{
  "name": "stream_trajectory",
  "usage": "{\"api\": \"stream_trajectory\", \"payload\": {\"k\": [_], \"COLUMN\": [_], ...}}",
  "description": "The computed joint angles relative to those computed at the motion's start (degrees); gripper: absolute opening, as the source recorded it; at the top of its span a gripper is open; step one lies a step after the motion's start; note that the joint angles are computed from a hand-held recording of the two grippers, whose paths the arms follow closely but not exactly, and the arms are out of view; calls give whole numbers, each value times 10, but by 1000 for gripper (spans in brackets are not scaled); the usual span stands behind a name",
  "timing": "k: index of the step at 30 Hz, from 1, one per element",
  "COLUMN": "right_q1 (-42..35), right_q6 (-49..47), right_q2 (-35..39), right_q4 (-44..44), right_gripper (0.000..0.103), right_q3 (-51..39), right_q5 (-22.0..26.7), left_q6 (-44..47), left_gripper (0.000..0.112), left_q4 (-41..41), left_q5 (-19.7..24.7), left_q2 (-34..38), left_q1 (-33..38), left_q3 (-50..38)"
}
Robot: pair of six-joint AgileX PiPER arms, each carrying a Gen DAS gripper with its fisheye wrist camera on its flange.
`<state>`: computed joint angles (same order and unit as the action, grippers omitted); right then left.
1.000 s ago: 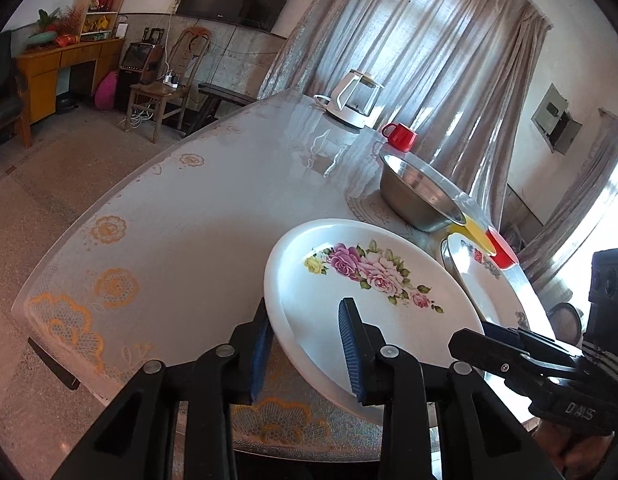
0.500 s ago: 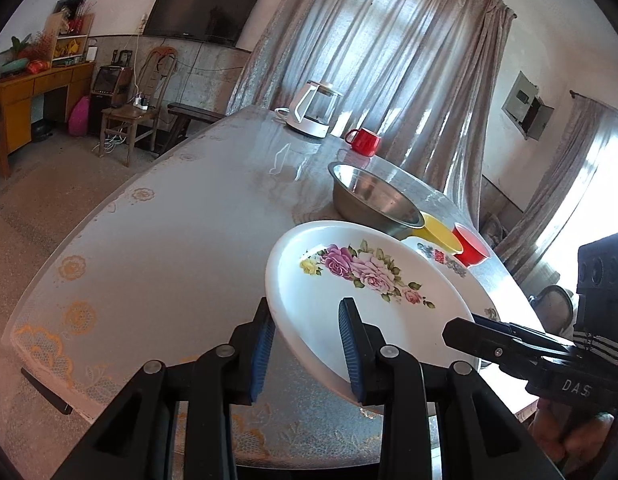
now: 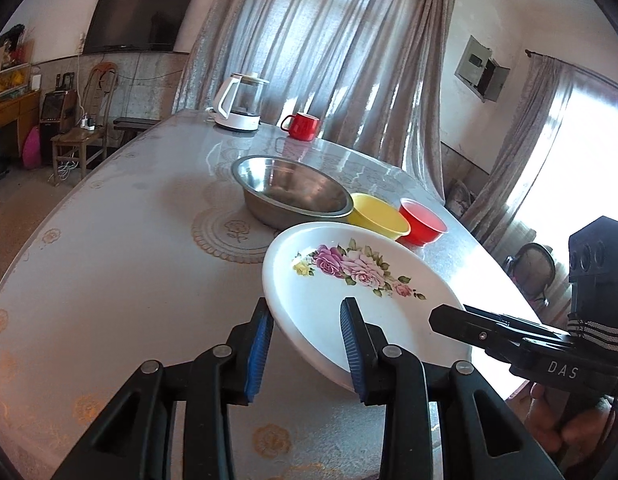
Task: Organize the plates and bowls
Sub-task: 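Lower the pink-rose plate onto the double-happiness plate with the left gripper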
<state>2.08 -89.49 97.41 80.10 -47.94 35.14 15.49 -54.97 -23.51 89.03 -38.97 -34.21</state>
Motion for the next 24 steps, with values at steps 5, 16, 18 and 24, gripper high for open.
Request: {"api": "stream_trajectory", "payload": {"k": [5, 16, 18, 24], "right_q1": [-41, -91, -93, -93], "right_q6": [8, 47, 52, 68], "right_q2": [6, 42, 47, 63], "right_q4": [-7, -36, -39, -52], "right_gripper": [41, 41, 41, 41], "right_q3": [-7, -34, -39, -50], "right_q5": [-2, -3, -2, -6], "left_q6": [29, 126, 126, 132], "left_gripper": [35, 37, 37, 38], "left_q4": [-3, -69, -68, -76], "left_q5": [37, 111, 116, 127], "left_q2": [43, 115, 123, 135], "left_q1": [-1, 19, 21, 23], "left_q3": [-62, -163, -170, -180]}}
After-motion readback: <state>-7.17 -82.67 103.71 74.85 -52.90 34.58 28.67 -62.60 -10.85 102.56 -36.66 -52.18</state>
